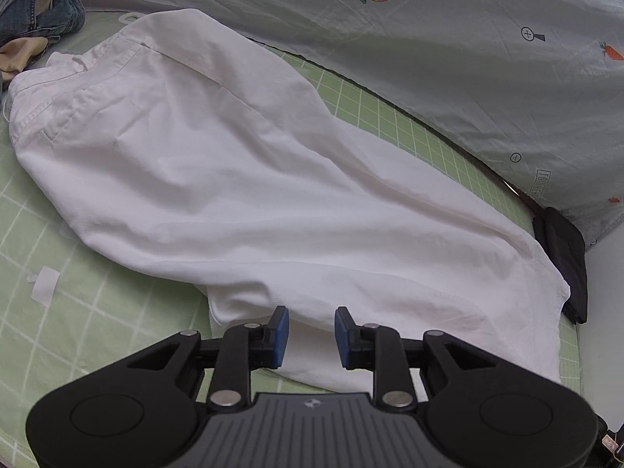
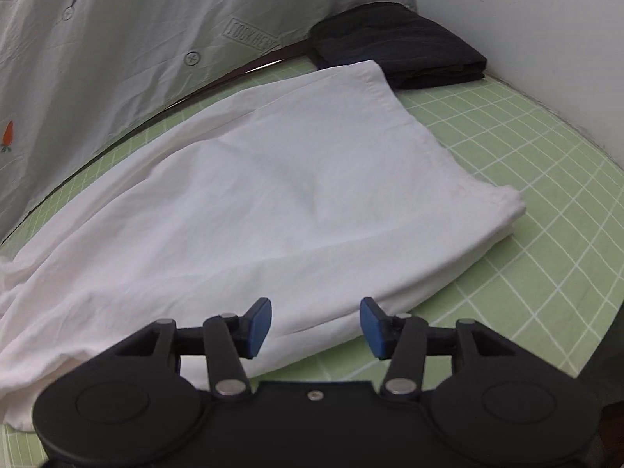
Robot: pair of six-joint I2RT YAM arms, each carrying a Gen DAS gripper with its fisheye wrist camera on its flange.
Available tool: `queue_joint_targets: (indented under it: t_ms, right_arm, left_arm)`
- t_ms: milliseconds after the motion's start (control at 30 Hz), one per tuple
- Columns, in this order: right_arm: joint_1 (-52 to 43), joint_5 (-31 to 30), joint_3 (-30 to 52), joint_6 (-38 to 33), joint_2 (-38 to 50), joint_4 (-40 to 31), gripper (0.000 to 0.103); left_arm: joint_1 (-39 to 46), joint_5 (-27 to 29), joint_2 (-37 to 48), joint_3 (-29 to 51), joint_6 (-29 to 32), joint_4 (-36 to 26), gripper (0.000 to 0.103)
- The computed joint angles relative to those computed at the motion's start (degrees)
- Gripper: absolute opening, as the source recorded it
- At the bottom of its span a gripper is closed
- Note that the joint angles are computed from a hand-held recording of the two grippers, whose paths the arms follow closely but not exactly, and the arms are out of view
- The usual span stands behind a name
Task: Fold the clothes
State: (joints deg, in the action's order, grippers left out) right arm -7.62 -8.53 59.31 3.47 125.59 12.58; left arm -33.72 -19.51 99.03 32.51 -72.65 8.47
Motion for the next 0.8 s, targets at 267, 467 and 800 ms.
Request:
queue_joint_targets:
  t_ms: [267, 467, 800]
  right_arm:
    - [-7.8, 0.53, 9.01, 4.89, 6.21, -3.2, 0.05]
    - [-8.94, -0.67, 16.04, 1.31, 9.77, -6.69, 0.007]
    - [-10.47, -0.41, 10.62, 0.21, 2.71, 3.84, 0.002]
  left_arm:
    - [-0.31, -0.95, 8.29, 4.15, -9.44, 5.1, 0.058]
    - [1.27, -0.56, 12.19, 7.19, -14.13, 4.41, 0.026]
    - [-4.02, -4.79, 5.85, 4.19, -19.15, 1.18, 0.001]
